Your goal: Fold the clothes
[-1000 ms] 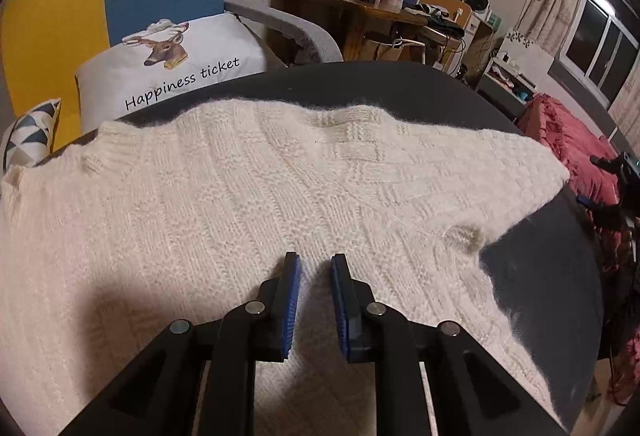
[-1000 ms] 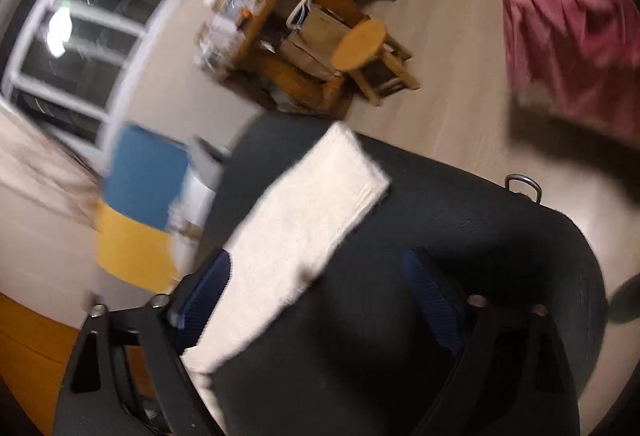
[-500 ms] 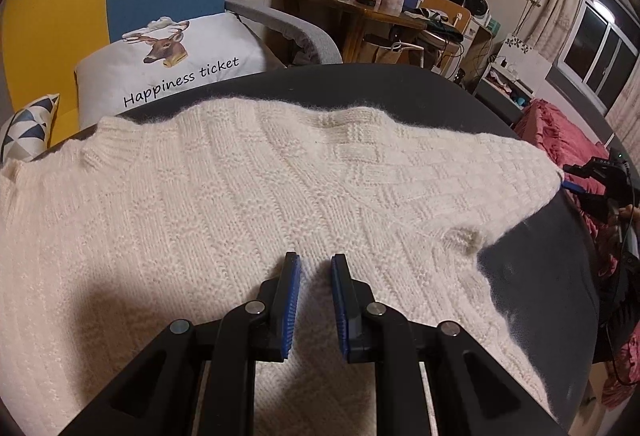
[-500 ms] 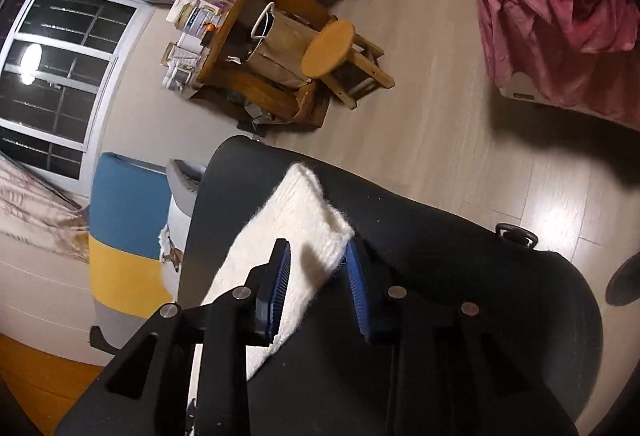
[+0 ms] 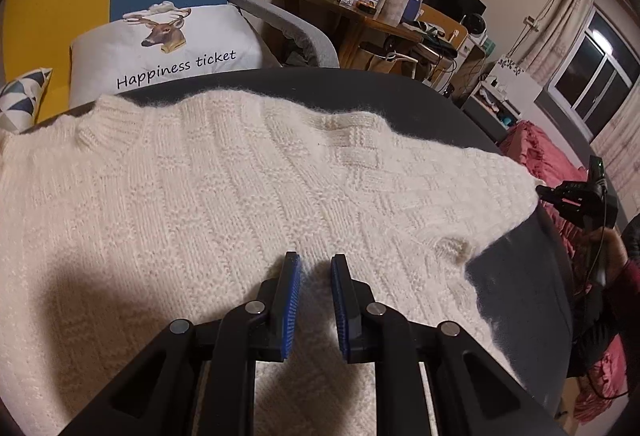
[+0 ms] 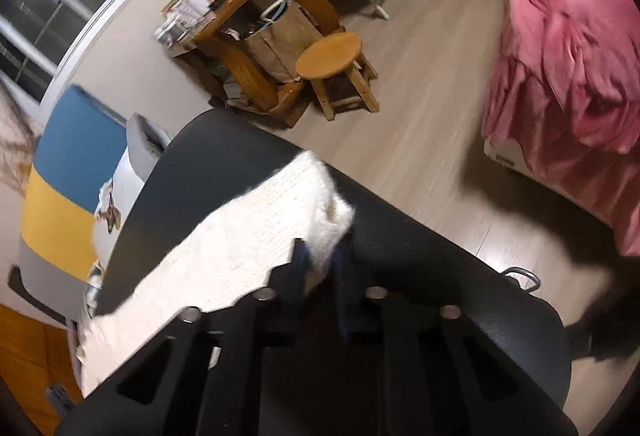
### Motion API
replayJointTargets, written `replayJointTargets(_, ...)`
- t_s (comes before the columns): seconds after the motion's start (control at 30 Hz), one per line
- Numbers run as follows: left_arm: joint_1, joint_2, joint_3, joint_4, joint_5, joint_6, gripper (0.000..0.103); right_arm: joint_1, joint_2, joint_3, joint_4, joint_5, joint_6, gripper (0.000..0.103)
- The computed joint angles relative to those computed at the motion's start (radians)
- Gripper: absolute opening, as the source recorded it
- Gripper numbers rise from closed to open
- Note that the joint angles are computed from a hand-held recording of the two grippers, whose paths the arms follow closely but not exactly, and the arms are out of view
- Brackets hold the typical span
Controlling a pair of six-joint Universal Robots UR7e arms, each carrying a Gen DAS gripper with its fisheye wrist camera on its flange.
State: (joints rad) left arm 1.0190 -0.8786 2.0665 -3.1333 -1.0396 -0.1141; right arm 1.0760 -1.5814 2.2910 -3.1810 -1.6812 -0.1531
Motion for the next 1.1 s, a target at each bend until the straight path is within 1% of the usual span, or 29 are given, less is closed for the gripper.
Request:
replayJointTargets(0.03,0.001,-0.001,0.001,-0.002,-0.005,-0.003,0.015,-0.003,0.001,0.011,-0.028,0.021,0.002,0.009)
replayJointTargets(0.07,0.002,-0.001,0.001,-0.004,-0.009,-0.005,0.015,-0.013,-0.002,0.023,-0.051,0.064,0.009,0.009)
replayJointTargets(0.13,0.003,-0.001,0.003,-0.007,-0.013,-0.011,0.015,-0.042,-0.014,0.046,-0.083,0.203,0.030,0.009)
replayJointTargets(0.2,0.002,-0.002,0.004,-0.009,-0.015,-0.022,0.015,-0.057,-0.030,0.063,-0.067,0.326,0.036,0.010)
replayJointTargets(0.23,0.001,-0.002,0.003,-0.004,-0.013,-0.035,0.015,-0.049,-0.031,0.068,-0.058,0.361,0.031,0.010)
replayJointTargets(0.33,-0.007,-0.014,-0.014,0.065,-0.003,-0.104,0.015,-0.002,-0.011,0.089,-0.065,0.429,0.031,0.010)
replayJointTargets(0.37,-0.005,-0.024,-0.021,0.097,-0.019,-0.134,0.015,0.015,0.000,0.099,-0.074,0.447,0.035,0.010)
replayJointTargets(0.4,0.001,-0.038,-0.024,0.119,-0.052,-0.156,0.015,0.040,0.014,0.110,-0.081,0.463,0.039,0.010)
replayJointTargets(0.5,0.018,-0.092,0.001,0.129,-0.151,-0.209,0.015,0.152,0.077,0.121,-0.089,0.449,0.014,0.010)
replayJointTargets(0.57,0.025,-0.141,0.040,0.105,-0.193,-0.241,0.015,0.239,0.148,0.096,-0.082,0.428,0.003,0.010)
replayJointTargets(0.6,0.027,-0.163,0.059,0.091,-0.203,-0.255,0.015,0.281,0.188,0.081,-0.083,0.422,0.002,0.010)
replayJointTargets(0.7,0.032,-0.244,0.127,0.059,-0.207,-0.297,0.015,0.377,0.310,0.036,-0.090,0.415,0.024,0.010)
replayJointTargets(0.8,0.030,-0.308,0.176,0.073,-0.174,-0.320,0.014,0.471,0.446,-0.040,-0.070,0.345,0.034,0.010)
replayJointTargets(0.87,0.037,-0.343,0.201,0.086,-0.169,-0.340,0.014,0.527,0.530,-0.084,-0.049,0.289,0.035,0.010)
replayJointTargets(0.97,0.046,-0.375,0.226,0.087,-0.176,-0.373,0.014,0.575,0.605,-0.110,-0.033,0.226,0.037,0.010)
replayJointTargets(1.0,0.055,-0.380,0.225,0.084,-0.191,-0.372,0.014,0.578,0.617,-0.103,-0.043,0.226,0.049,0.010)
replayJointTargets(1.07,0.068,-0.377,0.217,0.073,-0.230,-0.366,0.015,0.563,0.612,-0.053,-0.087,0.276,0.071,0.013)
replayJointTargets(1.1,0.073,-0.370,0.207,0.071,-0.251,-0.360,0.015,0.563,0.600,-0.013,-0.120,0.275,0.068,0.013)
